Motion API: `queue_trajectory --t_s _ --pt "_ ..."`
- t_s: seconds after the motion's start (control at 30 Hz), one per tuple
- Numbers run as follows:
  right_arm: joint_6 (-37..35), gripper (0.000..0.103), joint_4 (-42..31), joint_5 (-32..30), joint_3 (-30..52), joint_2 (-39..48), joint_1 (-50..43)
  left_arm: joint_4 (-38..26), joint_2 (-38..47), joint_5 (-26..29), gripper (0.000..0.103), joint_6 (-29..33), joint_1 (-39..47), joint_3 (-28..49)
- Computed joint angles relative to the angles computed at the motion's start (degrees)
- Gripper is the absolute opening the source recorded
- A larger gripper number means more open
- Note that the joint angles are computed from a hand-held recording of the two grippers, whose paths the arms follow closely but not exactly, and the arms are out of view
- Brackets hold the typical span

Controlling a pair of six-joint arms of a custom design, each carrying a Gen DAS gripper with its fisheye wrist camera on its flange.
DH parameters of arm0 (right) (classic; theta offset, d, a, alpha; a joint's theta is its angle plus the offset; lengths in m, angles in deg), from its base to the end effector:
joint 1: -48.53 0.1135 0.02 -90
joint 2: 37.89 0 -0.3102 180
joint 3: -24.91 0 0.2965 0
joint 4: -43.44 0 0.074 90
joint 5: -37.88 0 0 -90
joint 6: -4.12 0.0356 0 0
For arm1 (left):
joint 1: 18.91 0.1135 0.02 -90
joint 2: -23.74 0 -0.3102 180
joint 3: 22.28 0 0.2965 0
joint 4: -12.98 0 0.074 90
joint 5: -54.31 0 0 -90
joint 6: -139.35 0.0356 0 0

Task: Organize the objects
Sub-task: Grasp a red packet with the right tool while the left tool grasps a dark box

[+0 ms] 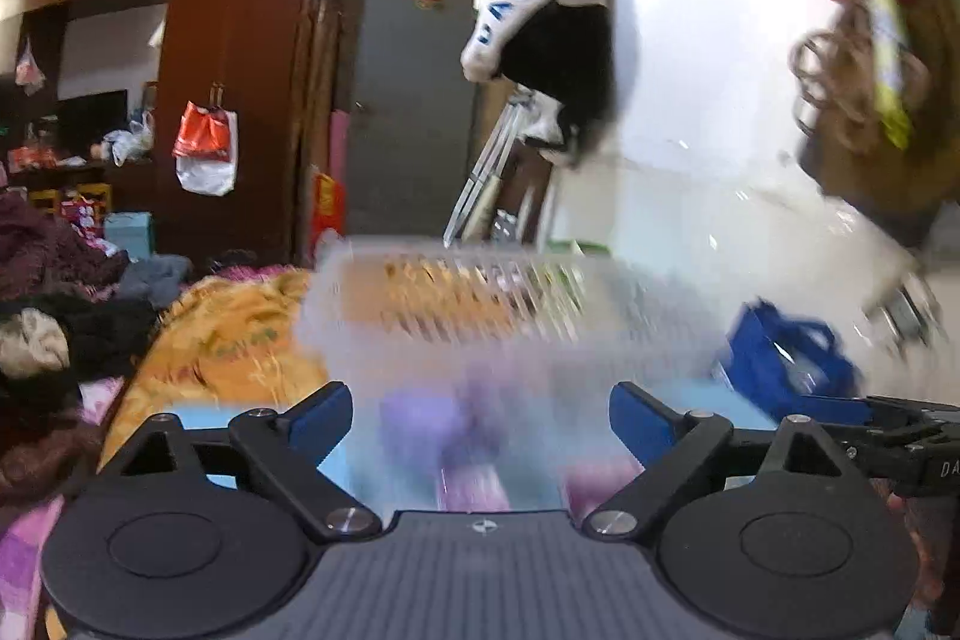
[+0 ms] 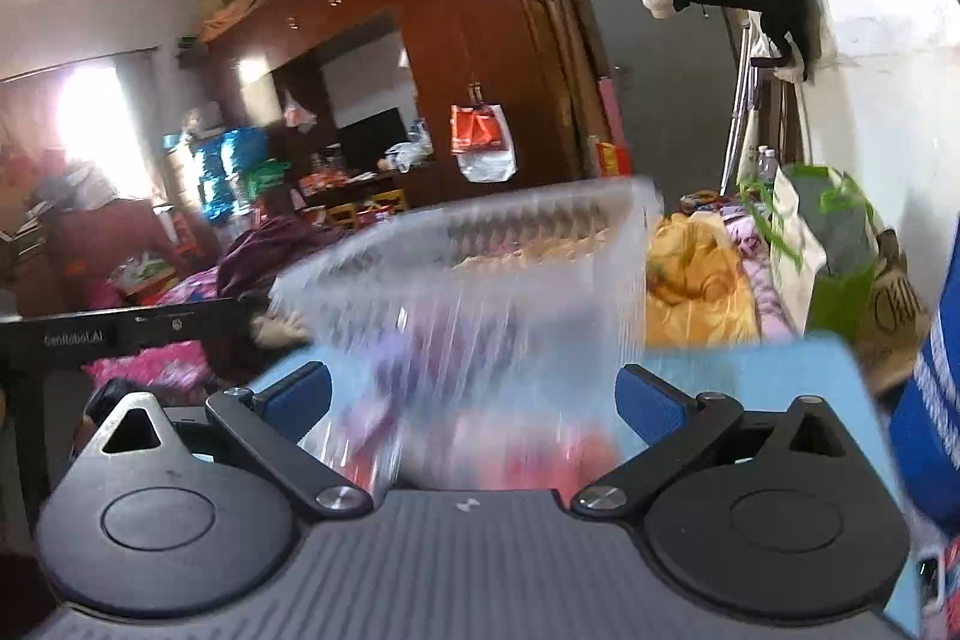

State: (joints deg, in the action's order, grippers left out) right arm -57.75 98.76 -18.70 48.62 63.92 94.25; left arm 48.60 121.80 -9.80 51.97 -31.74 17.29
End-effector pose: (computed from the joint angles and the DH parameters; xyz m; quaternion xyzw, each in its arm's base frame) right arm 0.1818 0.1583 0.0868 0.0353 0.8126 0.1271 0.5677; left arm 0.3048 -0.0854 0.1266 0.2319 0.7881 -0.2339 0.5201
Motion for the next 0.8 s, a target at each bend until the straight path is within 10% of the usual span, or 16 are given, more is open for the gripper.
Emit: queue_trajectory --t_s 0.23,0.4,0.8 --pt "5.67 0.103 21.1 7.48 -4.17 19.61 12.71 12.78 7.82 5.75 0.094 -2.23 4.13 -6.89" --pt "2.06 0.103 14.01 7.13 -1.47 16.23 14.18 14.65 8.52 5.46 0.094 -0.59 2.77 -7.72" --pt "0.52 0.061 11.68 5.89 1.45 20.45 14.95 18.11 8.77 -6.59 0.094 6.54 -5.61 -8.96"
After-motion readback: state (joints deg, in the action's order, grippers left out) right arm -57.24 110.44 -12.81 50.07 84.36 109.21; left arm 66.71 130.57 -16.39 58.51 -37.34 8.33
